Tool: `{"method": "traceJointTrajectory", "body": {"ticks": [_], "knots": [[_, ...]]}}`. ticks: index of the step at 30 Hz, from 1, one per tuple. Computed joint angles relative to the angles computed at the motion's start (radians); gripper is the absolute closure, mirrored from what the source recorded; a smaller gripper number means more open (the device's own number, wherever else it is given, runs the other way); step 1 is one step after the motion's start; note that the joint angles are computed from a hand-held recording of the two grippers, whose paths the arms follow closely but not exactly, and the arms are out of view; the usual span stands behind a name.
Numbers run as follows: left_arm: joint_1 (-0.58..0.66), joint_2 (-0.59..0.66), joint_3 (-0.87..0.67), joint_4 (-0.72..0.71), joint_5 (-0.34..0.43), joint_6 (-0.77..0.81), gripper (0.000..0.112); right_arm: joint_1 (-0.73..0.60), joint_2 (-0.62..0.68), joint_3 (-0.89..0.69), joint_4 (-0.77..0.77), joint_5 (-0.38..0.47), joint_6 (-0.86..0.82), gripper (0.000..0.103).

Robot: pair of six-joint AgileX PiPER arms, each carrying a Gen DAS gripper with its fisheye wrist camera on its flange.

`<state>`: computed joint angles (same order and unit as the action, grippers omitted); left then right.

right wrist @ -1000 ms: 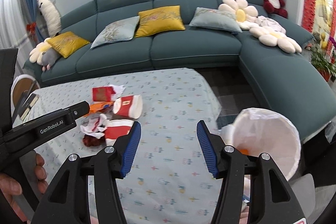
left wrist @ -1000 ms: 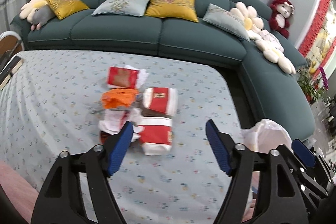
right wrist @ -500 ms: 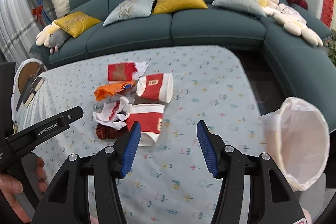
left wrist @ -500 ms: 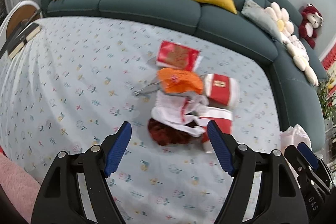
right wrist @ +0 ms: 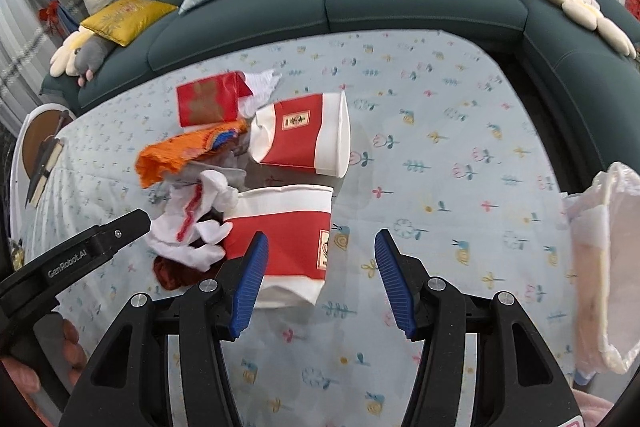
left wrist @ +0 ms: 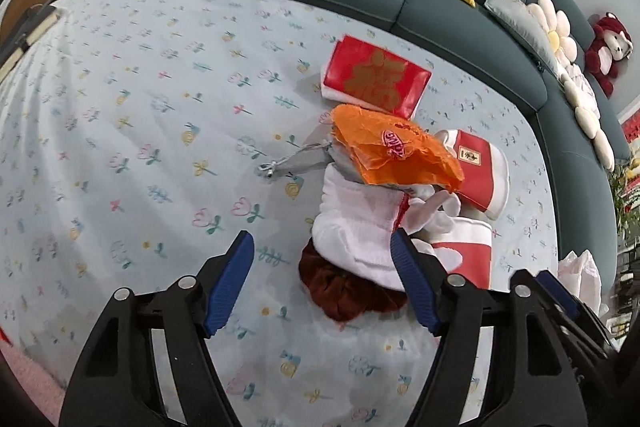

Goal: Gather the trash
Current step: 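Grasp the white sock with the left tool while the right tool grasps the red-white paper cup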

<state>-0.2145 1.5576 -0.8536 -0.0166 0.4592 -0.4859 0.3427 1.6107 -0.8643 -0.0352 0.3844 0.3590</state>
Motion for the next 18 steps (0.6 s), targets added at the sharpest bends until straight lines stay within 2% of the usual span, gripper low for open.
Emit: {"method": "traceJointTrajectory", "body": {"ticks": [4,8,11,15,17,18], "knots": [[0.003,0.064,-0.025,-0.083,-0.02,0.089,0.054,0.004,0.073,-0.028,0.042,-0.012,-0.033,0.049],[0.001,0.11,-0.04,-0.181,-0.035,0.189,0.065,0.007,0.123,-0.03,0.11,-0.031,-0.099,0.049],[-0.005,0.124,-0.041,-0.212,-0.046,0.219,0.069,-0.004,0.129,-0.008,0.235,-0.072,-0.211,0.046],[-0.003,0.128,-0.033,-0.265,-0.059,0.264,0.076,-0.036,0.148,-0.008,0.493,-0.063,-0.456,0.046],[-0.003,0.124,-0.029,-0.278,-0.059,0.284,0.081,-0.032,0.151,-0.007,0.542,-0.06,-0.506,0.051],[-0.005,0.12,-0.027,-0.277,-0.057,0.286,0.087,-0.031,0.145,0.001,0.599,-0.061,-0.566,0.062]]}}
